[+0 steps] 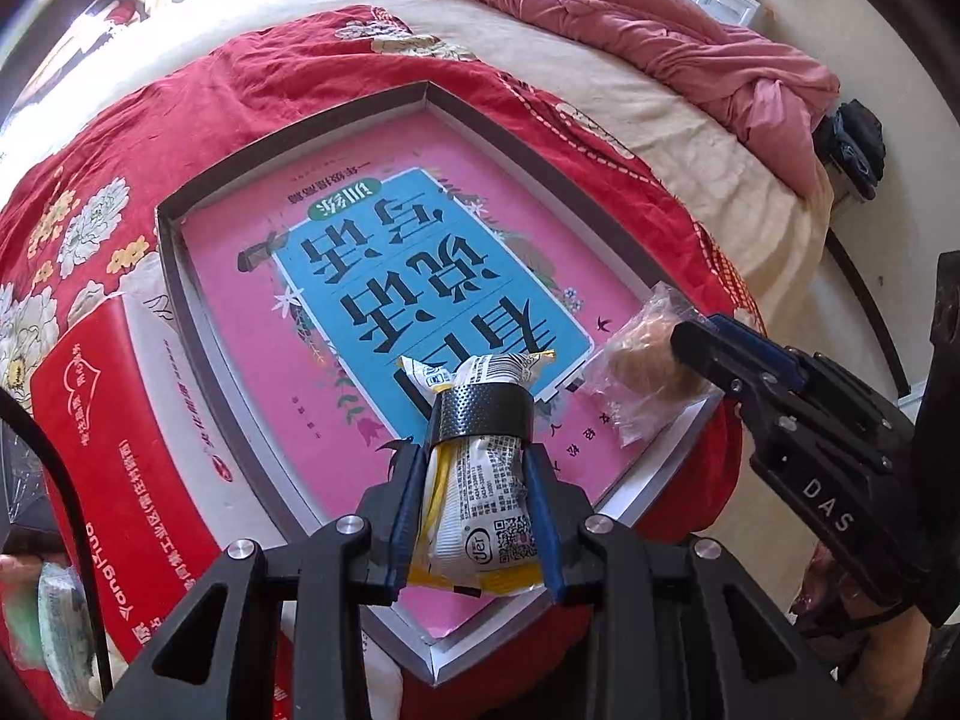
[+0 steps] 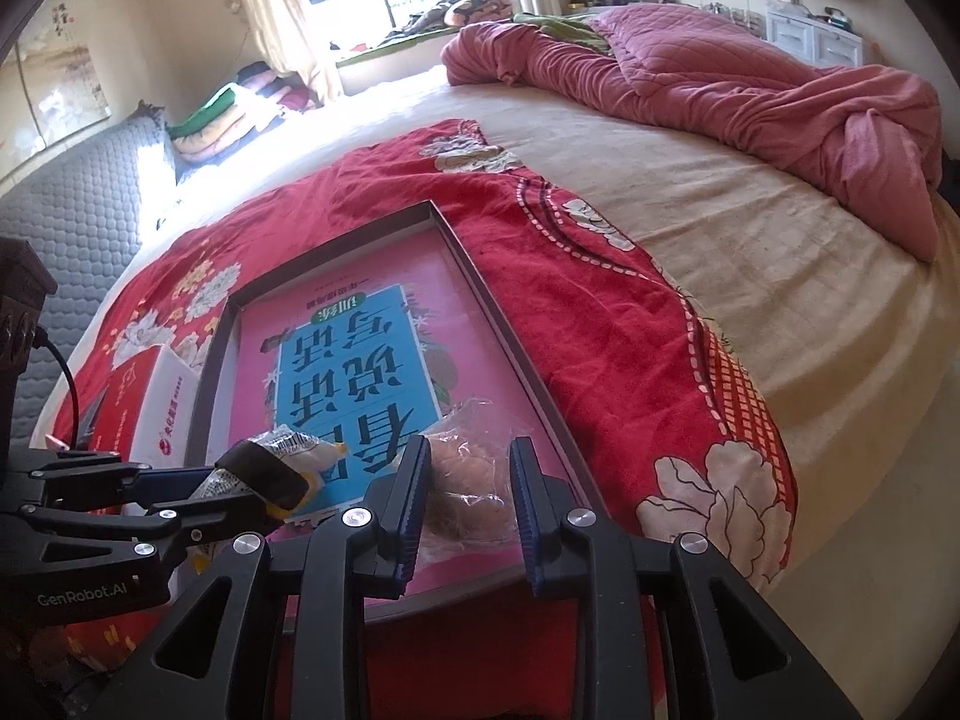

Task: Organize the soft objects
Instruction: 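Carry both items over the pink book tray and open both tools to release them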

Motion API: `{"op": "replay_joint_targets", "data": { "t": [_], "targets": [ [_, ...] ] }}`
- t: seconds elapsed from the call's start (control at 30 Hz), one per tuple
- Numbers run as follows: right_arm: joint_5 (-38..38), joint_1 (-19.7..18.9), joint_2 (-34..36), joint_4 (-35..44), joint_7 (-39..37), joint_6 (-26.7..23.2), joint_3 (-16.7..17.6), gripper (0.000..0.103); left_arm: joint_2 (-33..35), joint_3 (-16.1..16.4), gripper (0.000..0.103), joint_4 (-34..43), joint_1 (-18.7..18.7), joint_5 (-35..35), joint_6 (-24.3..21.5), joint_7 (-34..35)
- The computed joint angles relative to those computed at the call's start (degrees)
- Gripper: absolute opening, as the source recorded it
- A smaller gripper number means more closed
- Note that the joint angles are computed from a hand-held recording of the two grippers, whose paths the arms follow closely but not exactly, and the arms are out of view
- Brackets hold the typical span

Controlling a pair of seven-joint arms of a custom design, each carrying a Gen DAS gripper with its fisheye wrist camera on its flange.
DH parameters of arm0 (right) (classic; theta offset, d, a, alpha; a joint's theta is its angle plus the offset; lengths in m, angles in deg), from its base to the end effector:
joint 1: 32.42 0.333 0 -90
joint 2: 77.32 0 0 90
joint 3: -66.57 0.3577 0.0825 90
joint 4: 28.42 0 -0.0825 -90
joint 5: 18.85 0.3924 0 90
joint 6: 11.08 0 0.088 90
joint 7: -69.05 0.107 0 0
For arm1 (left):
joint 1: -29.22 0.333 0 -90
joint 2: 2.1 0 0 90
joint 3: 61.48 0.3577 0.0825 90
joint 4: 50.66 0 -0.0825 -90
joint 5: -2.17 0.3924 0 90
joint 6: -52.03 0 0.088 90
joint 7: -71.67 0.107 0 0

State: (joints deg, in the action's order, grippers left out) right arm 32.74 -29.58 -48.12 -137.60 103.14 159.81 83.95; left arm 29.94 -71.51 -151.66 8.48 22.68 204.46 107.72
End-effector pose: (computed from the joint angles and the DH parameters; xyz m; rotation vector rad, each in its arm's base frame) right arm 0.6636 0.1622 0.3115 -2.0429 1.3683 -0.2524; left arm 0.6227 -0.3621 0.3179 -2.2444 1.9141 -0.5145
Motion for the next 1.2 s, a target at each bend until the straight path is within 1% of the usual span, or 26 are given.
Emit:
{"op": "replay_joint_targets", "data": {
  "t": [0.03,0.13,0.27,0.37,0.47,0.6,0.73,0.77,0.83,0.87,0.9,0.93,1.03,1.13,1.2],
  "targets": [
    [-0.1,0.1,-0.03,-0.02,0.48,-0.11,-0.28,0.029,0.16,-0.11,0.033,0.1,0.04,-0.12,-0.26,0.19],
    [-1.14,0.85,-0.14,-0.26,2.15,-0.26,-1.37,0.034,0.41,-0.25,0.034,0.16,0.18,-0.42,0.29,0.41],
    [-2.14,0.97,-0.13,-0.39,3.06,-0.01,-1.55,0.035,0.61,-0.64,0.034,0.25,0.52,-1.18,0.07,1.07],
    [-2.55,0.57,-0.38,-0.71,3.1,0.24,-1.13,0.036,0.54,-0.52,0.034,0.09,0.41,-1.23,0.35,1.17],
    [-2.6,0.31,-0.88,-1.2,3.18,0.48,-0.82,0.043,0.58,-0.61,0.035,0.24,0.4,-1.41,-0.03,1.54],
    [-2.24,-0.07,-1.47,-1.79,3.12,0.91,-0.38,0.044,0.42,-0.61,0.036,0.18,0.23,-1.52,-0.24,1.61],
    [-0.02,-1.34,-2.48,-2.48,1.74,0.86,0.9,0.045,-0.31,0.06,0.04,-0.46,-0.56,-0.35,-0.09,0.86],
    [0.28,-1.22,-2.74,-2.6,1.63,0.79,0.75,0.045,-0.52,0.09,0.04,-0.71,-0.61,-0.16,0.03,0.69],
    [0.4,-0.64,-3.32,-2.95,1.75,0.73,0.1,0.052,-1.07,0.42,0.045,-1.16,-0.99,0.54,-0.2,0.11],
    [1.05,-0.89,-3.58,-3.1,1.09,0.74,0.42,0.055,-1.43,0.69,0.048,-1.45,-1.27,1.01,-0.33,-0.45],
    [1.78,-1.11,-3.84,-3.27,0.35,0.75,0.72,0.055,-1.74,0.67,0.053,-1.85,-1.24,1.2,-0.14,-0.77],
    [2.22,-1.02,-4.02,-3.33,-0.04,0.65,0.67,0.055,-2.15,0.57,0.055,-2.41,-1.13,1.25,0.16,-1.1],
    [3.75,-0.75,-4.82,-3.85,-1.5,0.79,0.68,0.056,-3.65,0.93,0.056,-4.11,-1.33,2.09,0.78,-2.72],
    [5.01,-0.1,-5.65,-4.28,-2.6,0.64,0.2,0.058,-5.45,2.06,0.06,-5.48,-2.42,4.91,0.4,-5.23],
    [5.83,0.36,-6.22,-4.62,-3.44,0.75,-0.07,0.059,-6.64,2.22,0.061,-6.54,-2.58,6.44,0.87,-6.62]
  ]
}}
